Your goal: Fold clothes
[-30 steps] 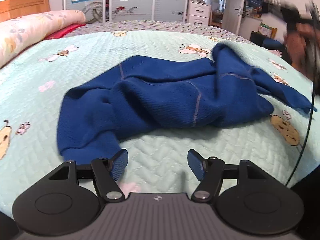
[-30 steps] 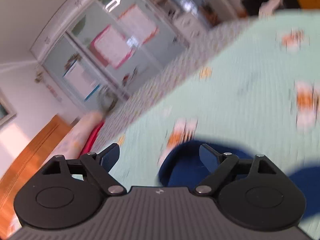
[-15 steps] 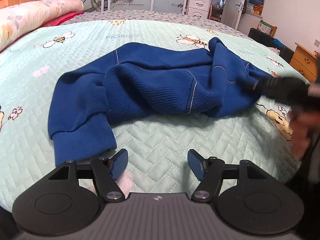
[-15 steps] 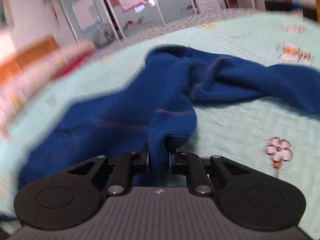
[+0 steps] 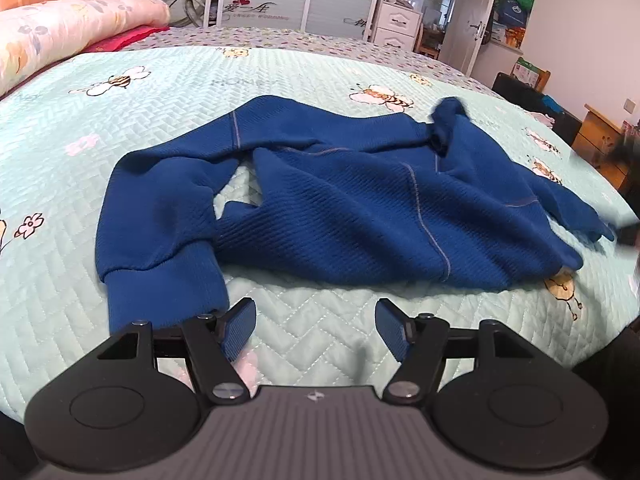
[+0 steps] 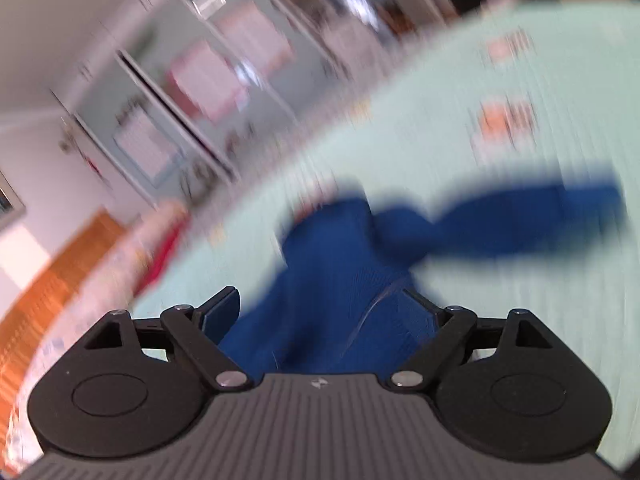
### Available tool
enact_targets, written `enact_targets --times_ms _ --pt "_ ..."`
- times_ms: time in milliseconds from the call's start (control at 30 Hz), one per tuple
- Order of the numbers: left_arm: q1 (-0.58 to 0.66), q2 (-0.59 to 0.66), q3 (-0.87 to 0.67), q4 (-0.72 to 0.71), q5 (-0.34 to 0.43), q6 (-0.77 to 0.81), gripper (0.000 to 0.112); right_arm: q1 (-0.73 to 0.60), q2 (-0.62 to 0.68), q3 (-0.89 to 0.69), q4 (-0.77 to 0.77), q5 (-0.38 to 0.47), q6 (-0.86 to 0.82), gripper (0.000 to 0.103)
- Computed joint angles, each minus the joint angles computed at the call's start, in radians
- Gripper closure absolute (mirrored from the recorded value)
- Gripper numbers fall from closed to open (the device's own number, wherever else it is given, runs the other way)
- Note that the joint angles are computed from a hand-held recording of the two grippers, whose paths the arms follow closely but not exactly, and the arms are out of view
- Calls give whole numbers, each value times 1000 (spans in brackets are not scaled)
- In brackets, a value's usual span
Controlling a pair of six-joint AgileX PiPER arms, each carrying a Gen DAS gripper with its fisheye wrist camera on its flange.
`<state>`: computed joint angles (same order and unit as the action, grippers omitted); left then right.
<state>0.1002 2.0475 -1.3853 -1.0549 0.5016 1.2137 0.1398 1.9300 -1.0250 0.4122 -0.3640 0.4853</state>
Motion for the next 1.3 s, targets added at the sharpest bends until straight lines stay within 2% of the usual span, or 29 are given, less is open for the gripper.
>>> enact_targets --times_ms 67,167,233,333,400,467,500,533,567,633,767,867,900,933,967,1033,1067,1100,1167,1300 --pt "4 12 -21 32 1 -40 44 35 56 -3 79 22 -38 17" --pt "3 36 -64 63 -3 -89 44 99 86 -33 289 13 -282 17" --pt "-3 58 -95 57 -11 -73 44 108 89 -44 283 16 -301 17" --pt "-58 95 -130 125 -125 -47 44 110 96 -50 298 15 -346 17" --pt "-91 122 -145 88 -207 91 44 108 90 -45 292 14 -360 17" --pt "-109 166 -195 106 -225 153 42 101 88 -33 244 7 -309 17" --pt "-108 187 -230 127 -200 123 42 98 87 -27 221 3 -284 17" --pt "-109 210 -274 187 -170 54 51 95 87 -21 199 -2 -260 17" --pt "-103 226 -327 241 -100 -44 74 93 89 -16 180 -8 -237 17" --pt "-77 225 -406 229 80 -136 105 91 83 -2 150 -18 -196 17" --pt "25 142 -417 -113 418 -80 105 83 68 27 120 -48 -115 17" --pt "68 104 -409 -199 490 -40 97 70 64 46 63 -65 -23 17" --pt "68 105 -406 -183 464 -24 88 71 64 45 64 -66 -19 17" --pt "54 107 -399 -127 399 -36 62 72 65 44 65 -66 -16 17" --pt "35 102 -375 -31 299 -88 50 73 66 43 68 -67 -17 17" --pt "-6 111 -319 155 117 -212 50 80 68 39 84 -67 -38 17" --pt "-16 121 -294 202 76 -229 50 83 69 38 90 -66 -46 17" --pt "-17 116 -268 208 72 -207 50 85 70 39 91 -66 -50 17" --pt "-19 91 -185 151 36 -78 47 90 73 34 110 -65 -73 17" --pt "-69 57 -69 34 -116 198 41 112 85 8 216 -56 -197 16"
